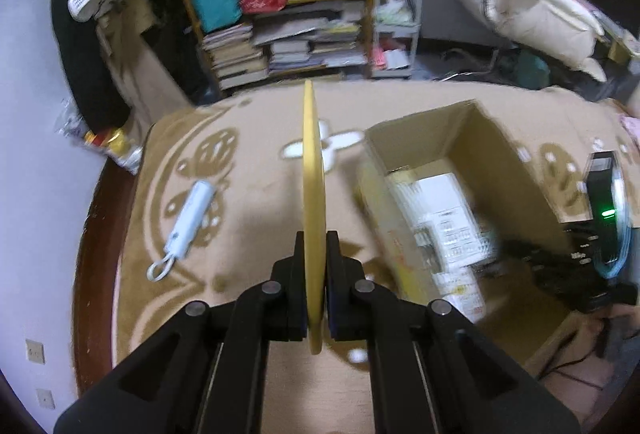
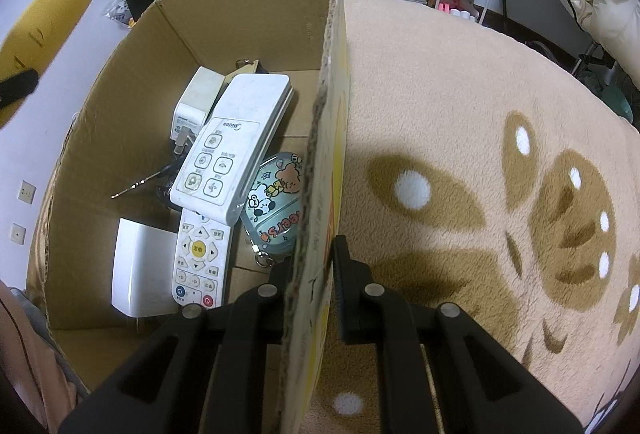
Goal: Organize rigid objects
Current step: 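Lift the green card with the left tool and carry it over the box, then open the left tool to release the green card into the box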
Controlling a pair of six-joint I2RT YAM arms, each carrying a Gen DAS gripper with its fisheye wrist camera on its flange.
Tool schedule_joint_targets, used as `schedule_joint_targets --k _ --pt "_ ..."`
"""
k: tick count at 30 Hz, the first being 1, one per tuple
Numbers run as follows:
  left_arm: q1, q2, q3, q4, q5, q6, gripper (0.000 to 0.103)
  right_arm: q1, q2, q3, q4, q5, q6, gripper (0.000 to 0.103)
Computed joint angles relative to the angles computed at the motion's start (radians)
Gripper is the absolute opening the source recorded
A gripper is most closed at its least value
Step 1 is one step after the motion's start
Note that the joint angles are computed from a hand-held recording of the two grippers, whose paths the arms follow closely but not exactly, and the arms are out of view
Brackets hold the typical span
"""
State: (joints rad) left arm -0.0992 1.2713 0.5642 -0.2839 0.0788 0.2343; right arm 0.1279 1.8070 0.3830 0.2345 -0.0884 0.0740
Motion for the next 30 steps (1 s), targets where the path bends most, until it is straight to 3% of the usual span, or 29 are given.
schedule_joint_targets --k 4,13,23,30 --pt "-0.147 -0.042 0.004 -0.032 -0.051 -0.089 0.006 -0.002 -0.001 -0.001 0.000 -0.001 -0.001 0.013" --pt "-0.354 0.091 -0.009 0.045 -0.095 -0.245 0.006 0.003 0.000 -0.001 0.002 0.001 0.001 0.013" --pt "-0.397 0.218 -0.009 0.098 -0.107 -0.283 0.006 0.002 -0.003 0.001 -0.002 -0.002 0.003 0.013" --pt "-0.384 0.229 -0.013 0.106 -0.112 -0.265 0.010 0.004 -0.002 0.002 -0.002 0.000 0.004 0.013"
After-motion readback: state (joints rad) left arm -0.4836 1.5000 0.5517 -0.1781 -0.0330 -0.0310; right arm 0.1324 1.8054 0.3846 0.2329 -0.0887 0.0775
